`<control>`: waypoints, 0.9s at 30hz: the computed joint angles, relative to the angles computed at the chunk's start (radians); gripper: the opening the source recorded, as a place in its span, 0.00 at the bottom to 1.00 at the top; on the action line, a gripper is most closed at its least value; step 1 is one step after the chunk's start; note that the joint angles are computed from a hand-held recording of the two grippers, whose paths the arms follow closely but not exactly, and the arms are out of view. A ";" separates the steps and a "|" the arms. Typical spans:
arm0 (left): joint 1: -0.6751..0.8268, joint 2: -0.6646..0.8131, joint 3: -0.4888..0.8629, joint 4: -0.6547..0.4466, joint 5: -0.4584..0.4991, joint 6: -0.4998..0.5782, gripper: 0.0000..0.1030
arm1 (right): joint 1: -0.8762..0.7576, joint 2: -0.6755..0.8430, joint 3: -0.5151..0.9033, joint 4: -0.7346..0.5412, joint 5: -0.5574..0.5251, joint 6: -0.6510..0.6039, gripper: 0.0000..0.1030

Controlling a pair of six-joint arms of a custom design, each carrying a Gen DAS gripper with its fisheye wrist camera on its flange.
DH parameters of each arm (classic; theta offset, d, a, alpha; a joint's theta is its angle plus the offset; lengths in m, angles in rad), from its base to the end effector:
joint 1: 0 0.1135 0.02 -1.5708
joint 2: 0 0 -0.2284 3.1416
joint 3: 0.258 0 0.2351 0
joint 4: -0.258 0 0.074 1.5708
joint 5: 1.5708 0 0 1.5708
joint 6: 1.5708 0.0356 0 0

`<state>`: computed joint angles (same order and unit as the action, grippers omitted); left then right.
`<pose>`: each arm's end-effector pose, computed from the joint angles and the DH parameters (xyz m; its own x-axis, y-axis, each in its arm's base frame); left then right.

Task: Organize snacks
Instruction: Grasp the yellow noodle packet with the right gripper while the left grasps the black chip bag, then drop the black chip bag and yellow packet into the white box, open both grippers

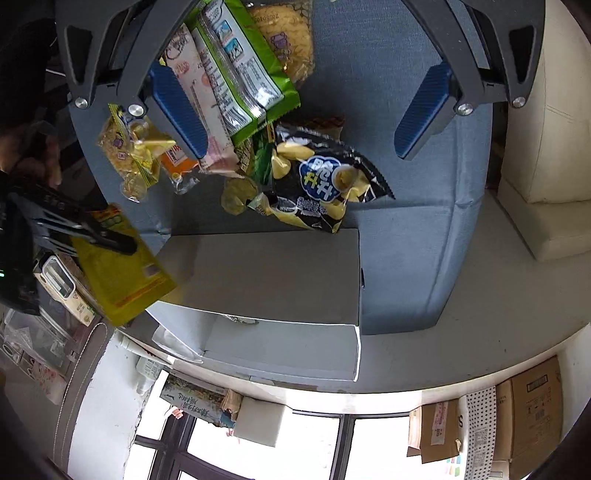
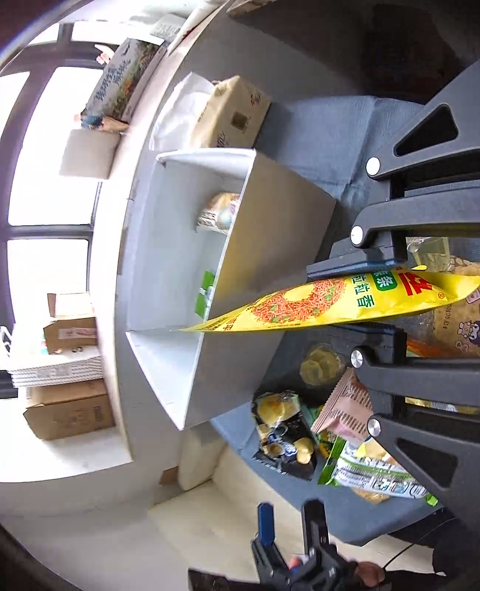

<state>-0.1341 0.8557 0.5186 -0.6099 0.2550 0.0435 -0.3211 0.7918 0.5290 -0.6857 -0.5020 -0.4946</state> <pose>0.1652 -0.0314 0.1793 -0.7916 0.1493 -0.5925 0.3101 0.9337 -0.1791 0.1534 -0.0330 0.1894 -0.6836 -0.2111 -0.6986 -0.3567 0.9318 0.0674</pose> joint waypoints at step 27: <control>-0.015 0.257 0.096 0.162 -0.032 0.022 0.65 | -0.665 -0.071 0.083 -0.689 -0.515 -0.560 0.22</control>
<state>-0.1491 1.1123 0.6147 -0.4482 0.2234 0.0658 -0.9857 0.7209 0.6124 -1.3747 -1.0165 -1.0549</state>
